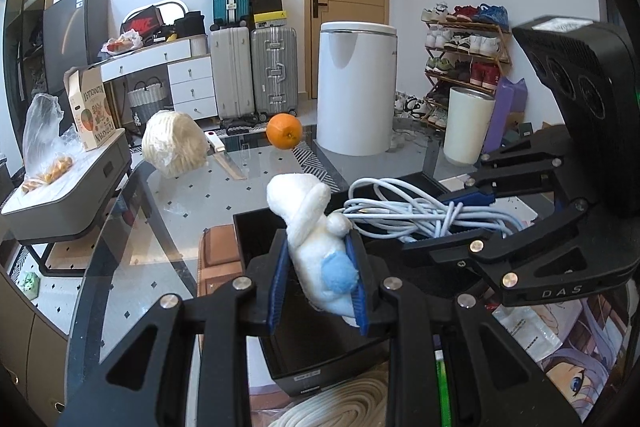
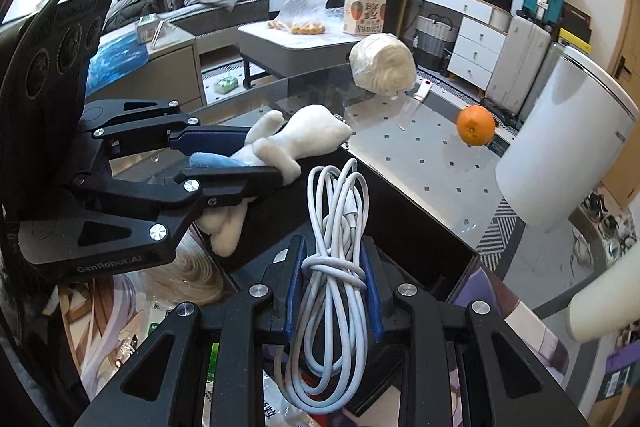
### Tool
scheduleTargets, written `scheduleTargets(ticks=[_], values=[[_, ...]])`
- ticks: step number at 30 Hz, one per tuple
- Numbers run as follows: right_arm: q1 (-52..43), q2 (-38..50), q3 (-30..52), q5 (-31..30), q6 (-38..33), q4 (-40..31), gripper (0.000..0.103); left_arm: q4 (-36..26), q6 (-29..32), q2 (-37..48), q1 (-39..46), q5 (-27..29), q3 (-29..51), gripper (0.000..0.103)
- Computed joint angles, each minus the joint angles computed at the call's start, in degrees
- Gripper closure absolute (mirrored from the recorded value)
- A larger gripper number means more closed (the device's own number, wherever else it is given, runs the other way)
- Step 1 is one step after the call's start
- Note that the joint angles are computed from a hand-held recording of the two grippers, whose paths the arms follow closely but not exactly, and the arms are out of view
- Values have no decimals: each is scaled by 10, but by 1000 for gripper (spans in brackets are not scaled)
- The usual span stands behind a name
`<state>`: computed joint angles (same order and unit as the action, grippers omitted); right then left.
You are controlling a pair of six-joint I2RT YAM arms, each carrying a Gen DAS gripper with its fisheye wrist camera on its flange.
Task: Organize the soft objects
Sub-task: 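Lower the plush toy and cable into the black box and open both grippers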
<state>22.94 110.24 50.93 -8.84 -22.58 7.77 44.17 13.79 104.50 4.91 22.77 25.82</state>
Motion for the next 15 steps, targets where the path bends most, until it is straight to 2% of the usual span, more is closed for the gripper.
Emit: scheduleTargets(ticks=[15], values=[[8, 61, 60, 16, -50, -25, 77, -14, 12, 28, -2, -10, 19, 77]])
